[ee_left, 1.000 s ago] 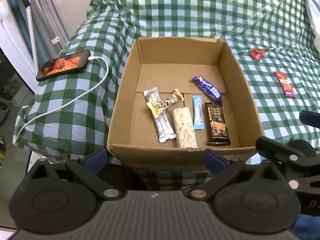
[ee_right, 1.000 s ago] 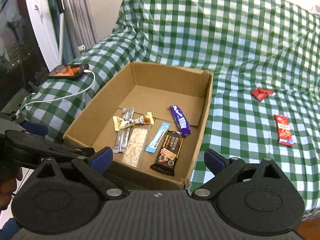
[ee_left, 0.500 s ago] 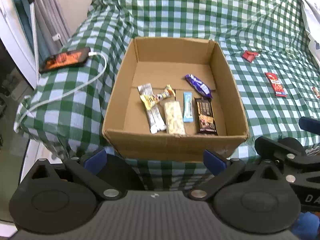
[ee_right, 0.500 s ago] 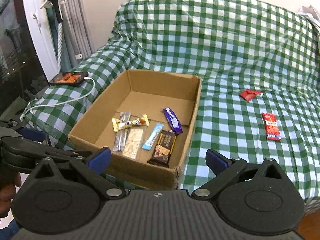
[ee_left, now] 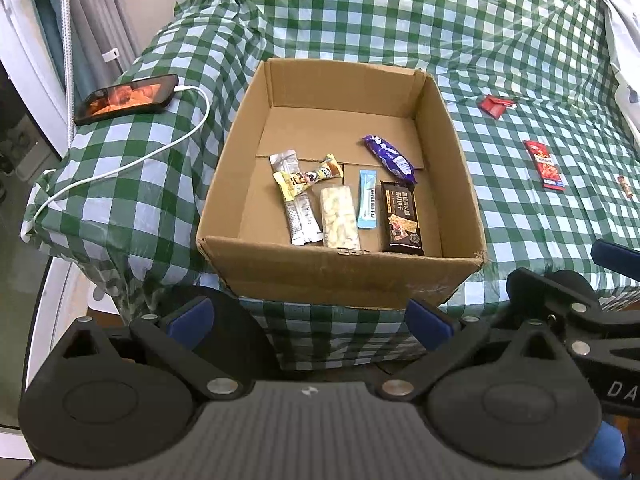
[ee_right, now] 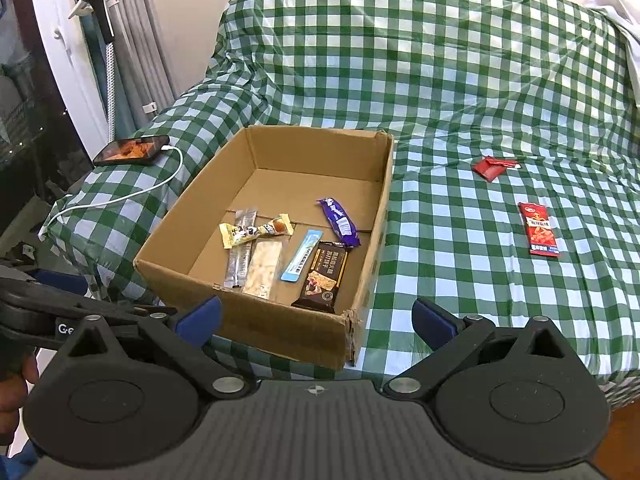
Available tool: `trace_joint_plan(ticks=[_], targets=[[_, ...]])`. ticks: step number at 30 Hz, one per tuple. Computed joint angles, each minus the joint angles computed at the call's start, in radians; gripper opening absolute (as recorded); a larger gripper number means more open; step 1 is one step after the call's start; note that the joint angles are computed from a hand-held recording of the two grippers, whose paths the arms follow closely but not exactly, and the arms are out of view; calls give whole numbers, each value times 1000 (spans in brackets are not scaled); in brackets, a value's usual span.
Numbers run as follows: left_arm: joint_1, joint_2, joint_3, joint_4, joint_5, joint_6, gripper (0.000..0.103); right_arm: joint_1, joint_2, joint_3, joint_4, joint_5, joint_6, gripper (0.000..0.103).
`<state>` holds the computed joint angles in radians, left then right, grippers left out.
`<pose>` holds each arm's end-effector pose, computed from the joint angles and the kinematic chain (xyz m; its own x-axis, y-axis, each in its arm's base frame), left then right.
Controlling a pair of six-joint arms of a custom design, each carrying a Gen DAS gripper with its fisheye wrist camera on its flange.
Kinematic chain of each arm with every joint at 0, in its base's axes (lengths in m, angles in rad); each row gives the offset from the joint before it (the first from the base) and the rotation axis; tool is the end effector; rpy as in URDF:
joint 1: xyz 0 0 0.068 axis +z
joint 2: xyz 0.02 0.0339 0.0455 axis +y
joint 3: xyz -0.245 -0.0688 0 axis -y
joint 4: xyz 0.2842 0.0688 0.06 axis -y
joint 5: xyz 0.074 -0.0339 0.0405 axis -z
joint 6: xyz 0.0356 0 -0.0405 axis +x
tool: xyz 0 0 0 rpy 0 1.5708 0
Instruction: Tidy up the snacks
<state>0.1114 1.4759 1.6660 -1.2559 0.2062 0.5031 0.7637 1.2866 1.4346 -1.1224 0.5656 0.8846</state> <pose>0.3160 0.0280 0.3748 -0.7670 0.3891 -0.5102 0.4103 0.9088 0.0763 0.2169 0.1812 0.3638 -0.6622 0.2703 -0.6989 0.2301 0.9610 0.1536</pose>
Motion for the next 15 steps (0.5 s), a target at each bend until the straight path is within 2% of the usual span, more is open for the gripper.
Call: trace_joint_plan(ticks=[15], targets=[[1, -7, -2, 0, 1, 3, 103, 1, -16, -9, -2, 0, -3, 101]])
